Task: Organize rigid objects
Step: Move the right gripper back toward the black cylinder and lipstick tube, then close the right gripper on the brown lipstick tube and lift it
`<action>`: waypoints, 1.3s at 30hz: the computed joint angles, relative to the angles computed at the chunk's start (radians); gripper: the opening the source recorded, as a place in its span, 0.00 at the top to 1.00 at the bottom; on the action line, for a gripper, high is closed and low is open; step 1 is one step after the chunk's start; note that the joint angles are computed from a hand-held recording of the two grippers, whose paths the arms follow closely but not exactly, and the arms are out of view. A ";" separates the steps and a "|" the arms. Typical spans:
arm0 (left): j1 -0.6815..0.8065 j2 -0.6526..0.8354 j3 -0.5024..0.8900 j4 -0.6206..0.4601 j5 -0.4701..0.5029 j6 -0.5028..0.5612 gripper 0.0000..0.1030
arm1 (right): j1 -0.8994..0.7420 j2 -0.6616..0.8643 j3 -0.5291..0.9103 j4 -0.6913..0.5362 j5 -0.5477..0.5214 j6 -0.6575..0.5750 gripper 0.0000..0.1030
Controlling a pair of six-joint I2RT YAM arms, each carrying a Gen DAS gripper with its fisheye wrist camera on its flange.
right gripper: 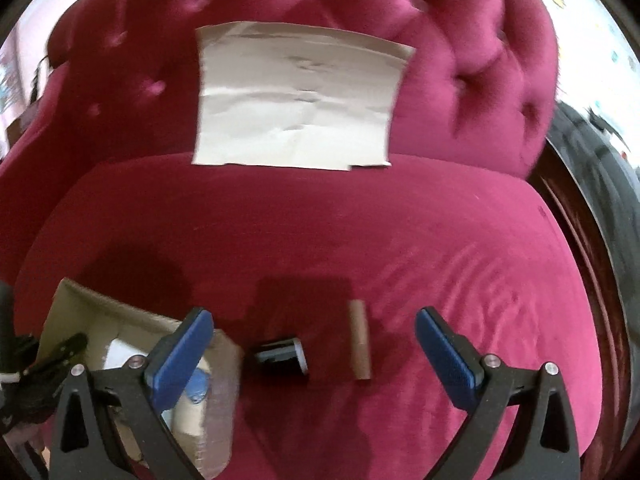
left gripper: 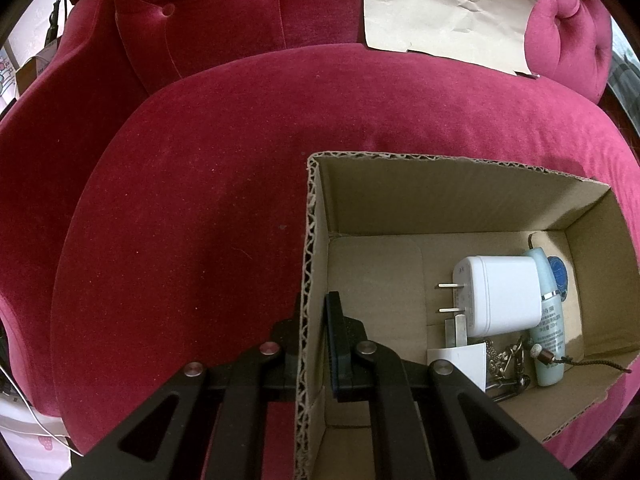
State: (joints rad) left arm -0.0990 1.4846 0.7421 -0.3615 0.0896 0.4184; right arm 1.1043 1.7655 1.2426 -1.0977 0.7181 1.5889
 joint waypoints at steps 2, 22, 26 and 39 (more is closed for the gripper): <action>0.001 0.001 0.001 0.000 0.000 0.001 0.92 | -0.010 -0.028 -0.048 0.006 -0.012 0.025 0.00; 0.001 0.000 -0.002 0.003 0.000 0.001 0.92 | -0.112 -0.091 -0.371 0.269 -0.159 0.033 0.00; 0.003 0.000 -0.001 0.002 0.001 0.003 0.92 | -0.129 -0.101 -0.418 0.339 -0.177 0.005 0.00; 0.002 0.001 -0.001 0.004 0.000 0.001 0.92 | -0.152 -0.069 -0.426 0.415 -0.210 -0.068 0.45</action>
